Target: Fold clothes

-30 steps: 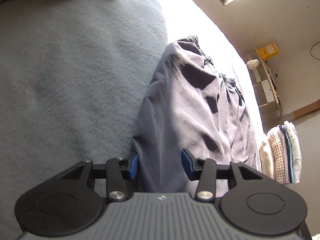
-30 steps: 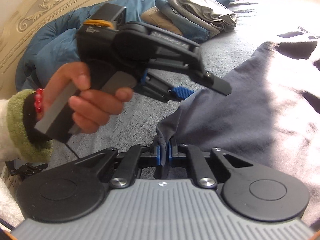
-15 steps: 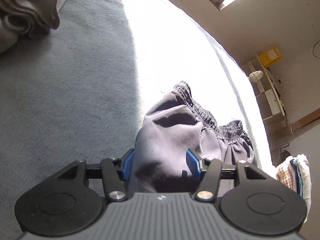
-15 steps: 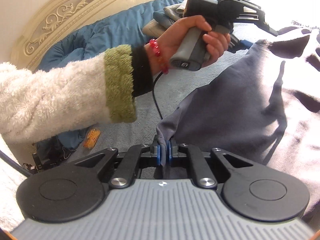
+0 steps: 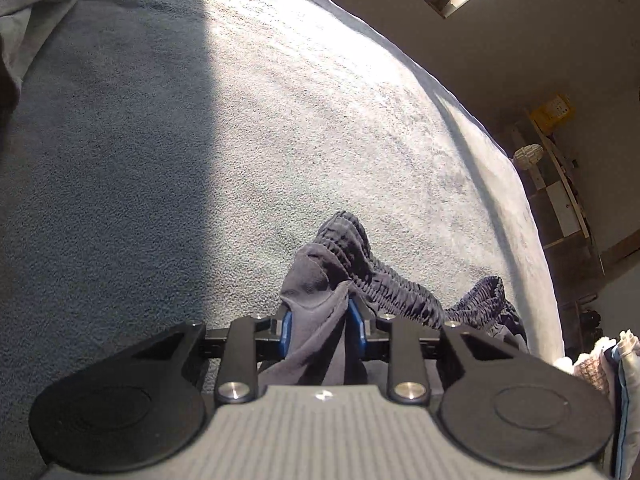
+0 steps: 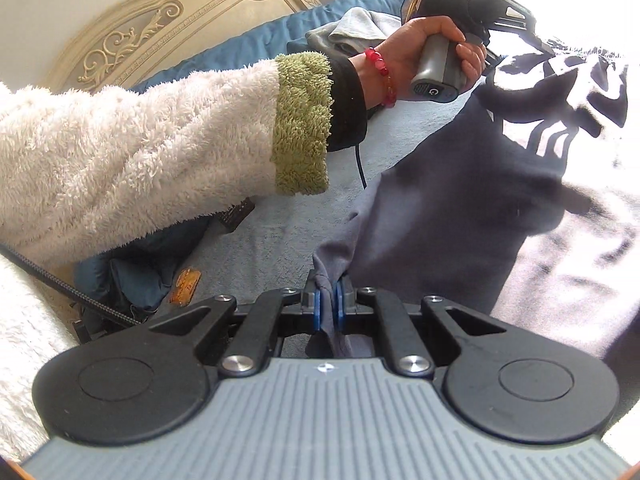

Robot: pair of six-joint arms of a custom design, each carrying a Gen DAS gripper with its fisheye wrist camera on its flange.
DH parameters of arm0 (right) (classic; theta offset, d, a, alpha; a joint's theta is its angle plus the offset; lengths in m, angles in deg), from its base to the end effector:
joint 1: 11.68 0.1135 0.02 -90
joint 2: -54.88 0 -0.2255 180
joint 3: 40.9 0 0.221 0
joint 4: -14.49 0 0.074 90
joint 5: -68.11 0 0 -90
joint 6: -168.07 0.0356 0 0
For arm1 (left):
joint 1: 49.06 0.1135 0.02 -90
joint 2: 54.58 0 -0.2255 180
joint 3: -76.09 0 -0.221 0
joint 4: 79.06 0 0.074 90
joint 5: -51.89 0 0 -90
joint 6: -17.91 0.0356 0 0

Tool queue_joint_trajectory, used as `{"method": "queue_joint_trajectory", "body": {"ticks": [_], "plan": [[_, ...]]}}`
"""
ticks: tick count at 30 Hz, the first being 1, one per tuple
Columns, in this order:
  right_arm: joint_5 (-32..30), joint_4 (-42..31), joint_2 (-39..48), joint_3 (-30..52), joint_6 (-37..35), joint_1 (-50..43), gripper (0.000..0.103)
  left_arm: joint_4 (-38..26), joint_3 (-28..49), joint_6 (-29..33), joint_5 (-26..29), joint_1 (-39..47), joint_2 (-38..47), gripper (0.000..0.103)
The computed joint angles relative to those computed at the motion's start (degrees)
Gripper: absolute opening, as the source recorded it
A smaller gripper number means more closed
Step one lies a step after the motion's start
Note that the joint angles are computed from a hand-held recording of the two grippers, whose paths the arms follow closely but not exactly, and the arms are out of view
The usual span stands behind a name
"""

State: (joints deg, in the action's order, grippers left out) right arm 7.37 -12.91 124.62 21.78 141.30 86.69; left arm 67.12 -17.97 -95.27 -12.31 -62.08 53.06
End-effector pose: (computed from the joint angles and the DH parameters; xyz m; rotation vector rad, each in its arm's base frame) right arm -0.0189 0.2478 0.2384 -0.3896 2.2691 1.0904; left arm 0.3411 -0.0948 0.1593 -0.0460 2.5969 -0.8138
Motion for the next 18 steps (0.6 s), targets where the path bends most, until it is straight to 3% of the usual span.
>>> {"method": "queue_joint_trajectory", "body": {"ticks": [3,7,11,14,15,17,18], "plan": [[1.60,-0.65,0.15,0.33,0.74,0.45,0.005,1.20,-0.90,-1.18,-3.76,-2.34,-0.71,0.009],[5.43,-4.94,-1.19,1.54,2.57,2.33,0.005,2.09,-2.13,-4.70,-7.00,-4.28,-2.91,0.006],[12.99,-15.89,-5.43,2.44,10.38,6.97,0.005,0.72,-1.74,-7.58,-8.83,-5.48,-5.87,0.006],[20.52,-29.16,-7.58,5.16,21.50,12.95,0.005,-1.24,-0.44,-8.91,-9.94,-6.78,-8.06,0.005],[24.17,-36.42,-7.28,7.20,28.16,15.67,0.005,-2.09,0.54,-9.48,-10.62,-7.71,-8.25,0.005],[30.06,-53.16,-5.12,11.47,46.03,21.88,0.005,-4.52,3.64,-10.37,-12.80,-10.26,-7.85,0.005],[32.20,-64.12,-2.88,14.10,58.56,25.62,0.005,-5.74,5.43,-10.82,-14.05,-11.64,-7.42,0.005]]}}
